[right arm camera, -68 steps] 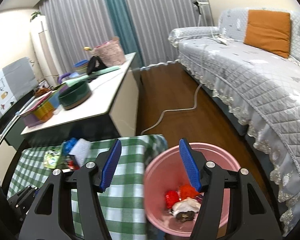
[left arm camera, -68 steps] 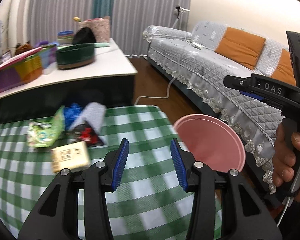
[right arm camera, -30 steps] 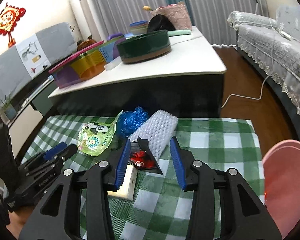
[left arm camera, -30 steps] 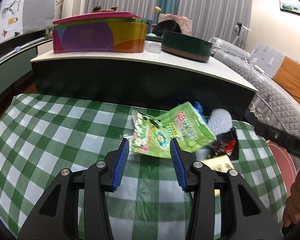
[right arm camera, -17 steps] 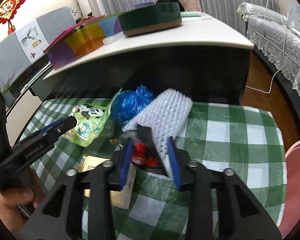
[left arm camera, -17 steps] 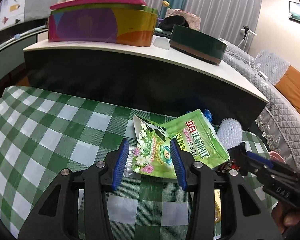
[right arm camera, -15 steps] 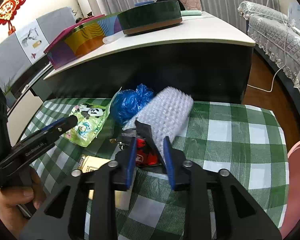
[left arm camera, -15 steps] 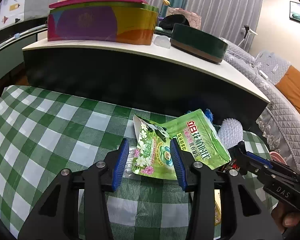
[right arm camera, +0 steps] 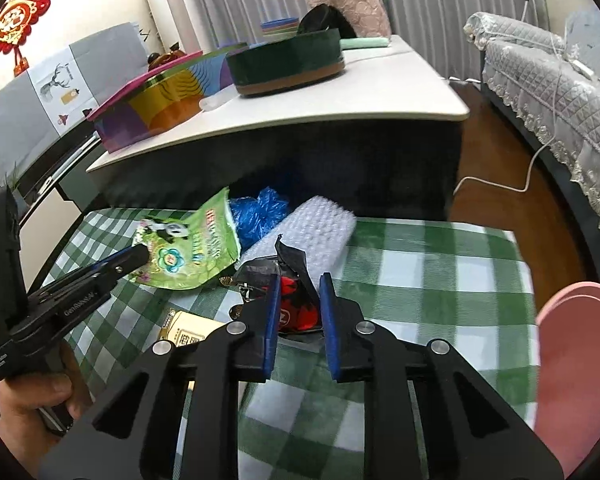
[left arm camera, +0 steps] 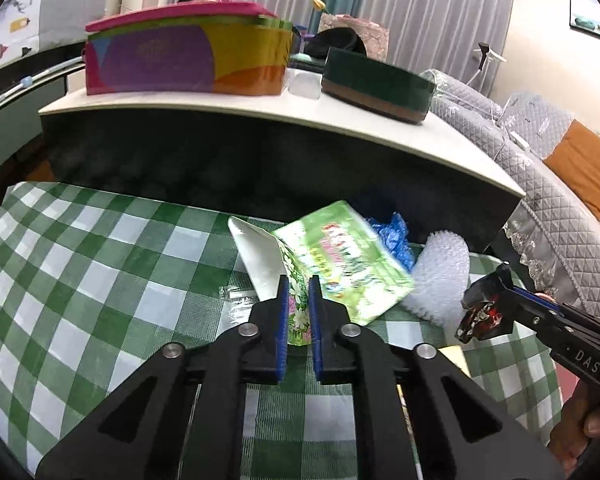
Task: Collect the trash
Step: 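Grasp the green snack bag with the left tool while the right tool grasps the black case, then lift and carry the snack bag and black case with both tools over the bucket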
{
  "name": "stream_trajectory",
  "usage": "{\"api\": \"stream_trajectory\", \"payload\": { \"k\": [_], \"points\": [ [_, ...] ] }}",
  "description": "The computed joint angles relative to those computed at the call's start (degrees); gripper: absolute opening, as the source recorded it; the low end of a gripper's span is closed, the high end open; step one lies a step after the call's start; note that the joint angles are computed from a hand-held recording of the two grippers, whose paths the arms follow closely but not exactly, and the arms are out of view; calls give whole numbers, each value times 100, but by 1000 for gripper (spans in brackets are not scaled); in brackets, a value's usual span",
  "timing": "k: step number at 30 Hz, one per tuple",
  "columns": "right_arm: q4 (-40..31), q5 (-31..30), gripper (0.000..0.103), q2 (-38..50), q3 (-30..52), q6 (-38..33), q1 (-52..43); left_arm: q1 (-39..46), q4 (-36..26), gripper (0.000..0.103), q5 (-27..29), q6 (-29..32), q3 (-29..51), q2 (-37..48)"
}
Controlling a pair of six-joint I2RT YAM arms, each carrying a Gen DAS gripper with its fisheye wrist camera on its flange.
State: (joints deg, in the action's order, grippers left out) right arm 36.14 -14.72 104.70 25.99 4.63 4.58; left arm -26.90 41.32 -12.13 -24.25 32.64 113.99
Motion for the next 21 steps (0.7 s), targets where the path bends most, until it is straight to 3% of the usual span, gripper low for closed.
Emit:
{"api": "stream_trajectory", "payload": {
  "k": [10, 21],
  "points": [
    [-488, -62, 20, -1713, -871, -193, -439, -411, -114, 1, -469, -106, -682, -986],
    [-1781, -485, 20, -3807, -1471, -457, -1241, -1229, -657, 1, -1159, -183, -1145, -2104]
  ]
}}
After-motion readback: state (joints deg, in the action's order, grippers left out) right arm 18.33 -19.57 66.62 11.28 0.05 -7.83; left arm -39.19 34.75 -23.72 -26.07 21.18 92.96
